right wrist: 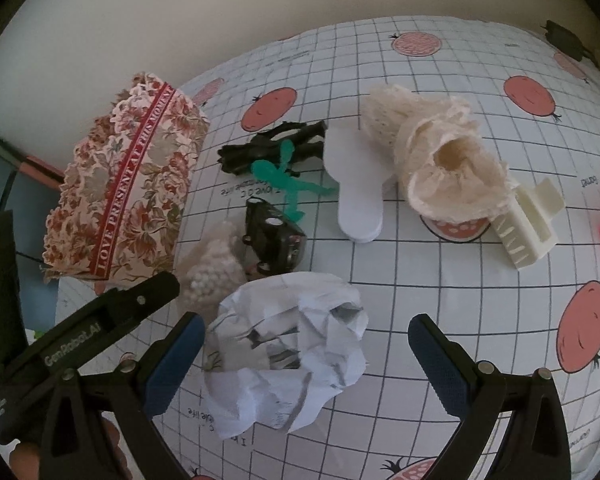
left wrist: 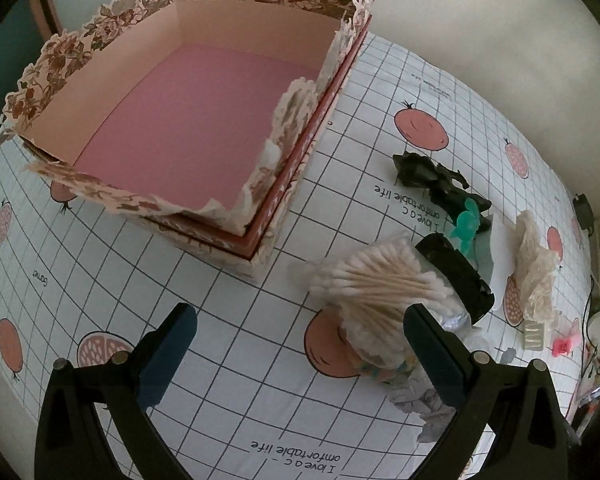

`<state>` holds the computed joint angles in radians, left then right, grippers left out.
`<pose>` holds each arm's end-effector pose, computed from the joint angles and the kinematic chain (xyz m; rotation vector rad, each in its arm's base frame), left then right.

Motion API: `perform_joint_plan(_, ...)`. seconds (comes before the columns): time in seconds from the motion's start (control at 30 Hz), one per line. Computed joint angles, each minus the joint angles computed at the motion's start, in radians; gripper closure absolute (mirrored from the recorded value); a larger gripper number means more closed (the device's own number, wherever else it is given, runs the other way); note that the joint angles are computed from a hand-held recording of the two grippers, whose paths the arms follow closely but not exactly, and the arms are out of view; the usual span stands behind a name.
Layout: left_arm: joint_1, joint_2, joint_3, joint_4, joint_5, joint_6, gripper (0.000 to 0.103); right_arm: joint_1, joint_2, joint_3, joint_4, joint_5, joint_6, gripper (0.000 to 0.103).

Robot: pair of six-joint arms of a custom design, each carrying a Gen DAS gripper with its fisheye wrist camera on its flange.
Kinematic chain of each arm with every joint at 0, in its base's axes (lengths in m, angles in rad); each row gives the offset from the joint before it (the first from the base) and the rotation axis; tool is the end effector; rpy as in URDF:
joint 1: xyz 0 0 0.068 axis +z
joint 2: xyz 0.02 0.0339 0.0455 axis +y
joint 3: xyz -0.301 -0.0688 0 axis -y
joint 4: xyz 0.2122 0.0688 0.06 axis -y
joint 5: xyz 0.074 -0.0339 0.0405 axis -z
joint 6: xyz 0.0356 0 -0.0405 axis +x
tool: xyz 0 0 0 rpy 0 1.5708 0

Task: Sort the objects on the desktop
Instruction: 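Close the right tool on the crumpled white paper while the left tool approaches the swab bag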

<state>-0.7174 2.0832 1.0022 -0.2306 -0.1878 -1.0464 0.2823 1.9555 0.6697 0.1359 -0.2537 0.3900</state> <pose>0.2668 -0.2240 0.1115 -0.4978 2.7868 -0.1153 0.2804 0.0906 0.1067 0.0740 2.7796 0.5305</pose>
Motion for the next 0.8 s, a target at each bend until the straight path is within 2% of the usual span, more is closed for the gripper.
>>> perform_joint_plan(0.63,0.004,0.004,0.006,-0.002,0.003,0.010,0.000,0.005,0.011,0.032,-0.068,-0.025,-0.034,0.000)
perform_joint_plan(0.8,0.006,-0.003,-0.009,0.012,0.006,0.018,0.000,-0.003,0.003,0.025,-0.066,-0.036,-0.028,0.005)
